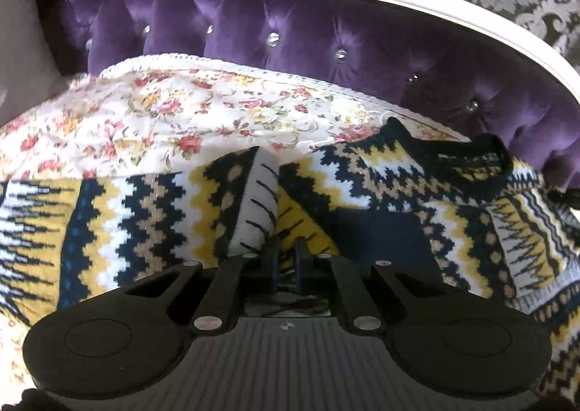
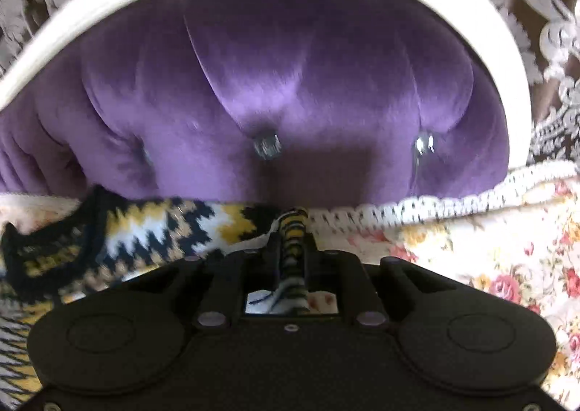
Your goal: Fold small clothes
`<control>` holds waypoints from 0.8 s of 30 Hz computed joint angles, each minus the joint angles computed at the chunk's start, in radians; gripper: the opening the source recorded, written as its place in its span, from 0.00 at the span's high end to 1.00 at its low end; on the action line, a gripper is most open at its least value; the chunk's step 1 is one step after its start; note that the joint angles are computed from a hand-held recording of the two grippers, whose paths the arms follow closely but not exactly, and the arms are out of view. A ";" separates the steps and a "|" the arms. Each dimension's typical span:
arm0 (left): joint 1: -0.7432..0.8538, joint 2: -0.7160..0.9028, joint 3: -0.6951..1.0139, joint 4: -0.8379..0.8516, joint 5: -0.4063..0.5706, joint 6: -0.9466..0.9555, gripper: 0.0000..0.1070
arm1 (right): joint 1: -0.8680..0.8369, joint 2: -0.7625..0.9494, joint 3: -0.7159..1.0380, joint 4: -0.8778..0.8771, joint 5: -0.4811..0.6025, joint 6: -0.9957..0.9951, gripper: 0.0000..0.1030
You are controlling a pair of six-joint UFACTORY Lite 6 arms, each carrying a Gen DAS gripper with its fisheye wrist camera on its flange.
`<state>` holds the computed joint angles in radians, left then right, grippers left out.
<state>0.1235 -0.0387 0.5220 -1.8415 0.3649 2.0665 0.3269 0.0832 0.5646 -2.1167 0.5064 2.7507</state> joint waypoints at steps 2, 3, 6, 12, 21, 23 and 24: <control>0.020 0.004 0.014 0.100 0.026 -0.082 0.90 | 0.010 -0.009 -0.008 0.029 0.018 -0.016 0.50; 0.041 0.002 0.026 0.182 0.047 -0.158 0.89 | 0.014 -0.024 -0.016 0.040 0.024 -0.017 0.27; 0.115 -0.021 0.032 0.342 0.158 -0.288 0.54 | 0.047 -0.222 -0.147 0.059 0.068 0.015 0.01; 0.252 -0.225 -0.068 0.424 0.241 -0.329 0.29 | 0.413 -0.553 -0.240 0.485 0.237 -0.299 0.01; 0.643 -0.163 0.032 0.600 0.374 -0.370 0.23 | 0.986 -0.125 0.002 0.636 0.434 -0.160 0.01; 0.729 -0.101 0.081 0.610 0.391 -0.351 0.23 | 1.014 0.007 0.089 0.613 0.402 -0.116 0.01; 0.764 -0.071 0.106 0.608 0.396 -0.339 0.23 | 1.021 0.070 0.138 0.606 0.389 -0.104 0.01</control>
